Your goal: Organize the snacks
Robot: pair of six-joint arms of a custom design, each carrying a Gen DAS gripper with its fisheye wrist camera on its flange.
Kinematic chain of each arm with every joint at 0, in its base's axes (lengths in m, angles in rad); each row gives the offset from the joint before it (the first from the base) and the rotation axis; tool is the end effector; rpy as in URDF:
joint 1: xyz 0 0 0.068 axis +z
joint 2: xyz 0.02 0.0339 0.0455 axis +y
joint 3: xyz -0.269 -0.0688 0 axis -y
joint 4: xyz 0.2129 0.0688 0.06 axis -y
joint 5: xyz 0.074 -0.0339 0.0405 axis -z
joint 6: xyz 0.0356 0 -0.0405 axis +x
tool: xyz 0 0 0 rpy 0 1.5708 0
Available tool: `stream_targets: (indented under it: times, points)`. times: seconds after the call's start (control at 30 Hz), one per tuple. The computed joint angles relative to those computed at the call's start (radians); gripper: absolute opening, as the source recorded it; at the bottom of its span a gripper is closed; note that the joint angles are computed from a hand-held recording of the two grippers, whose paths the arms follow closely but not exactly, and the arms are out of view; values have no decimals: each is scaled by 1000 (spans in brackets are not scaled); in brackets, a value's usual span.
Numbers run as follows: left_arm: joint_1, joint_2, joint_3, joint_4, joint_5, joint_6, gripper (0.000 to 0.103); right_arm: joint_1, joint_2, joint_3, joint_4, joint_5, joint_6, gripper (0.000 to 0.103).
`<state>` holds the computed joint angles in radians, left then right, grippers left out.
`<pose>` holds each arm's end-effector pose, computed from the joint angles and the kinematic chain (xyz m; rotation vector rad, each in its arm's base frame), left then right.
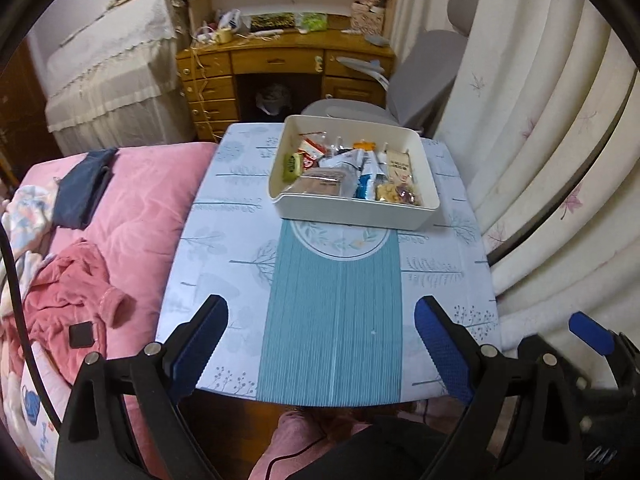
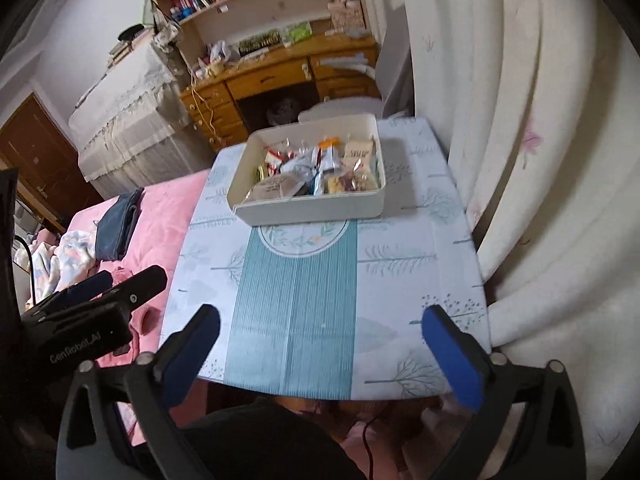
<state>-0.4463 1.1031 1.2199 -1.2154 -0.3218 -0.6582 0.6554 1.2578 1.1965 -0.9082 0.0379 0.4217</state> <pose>0.1422 -0.0555 0.3420 -0.3724 2.5504 0.0308 0.1715 0.1302 0.3259 -0.2860 2.5663 0.3686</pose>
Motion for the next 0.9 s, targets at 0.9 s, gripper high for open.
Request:
stream_targets:
  times: [0.9]
  points:
    - [-311,3,18,-157,-324,-267,102,158,-112,-103,47,136,121,103]
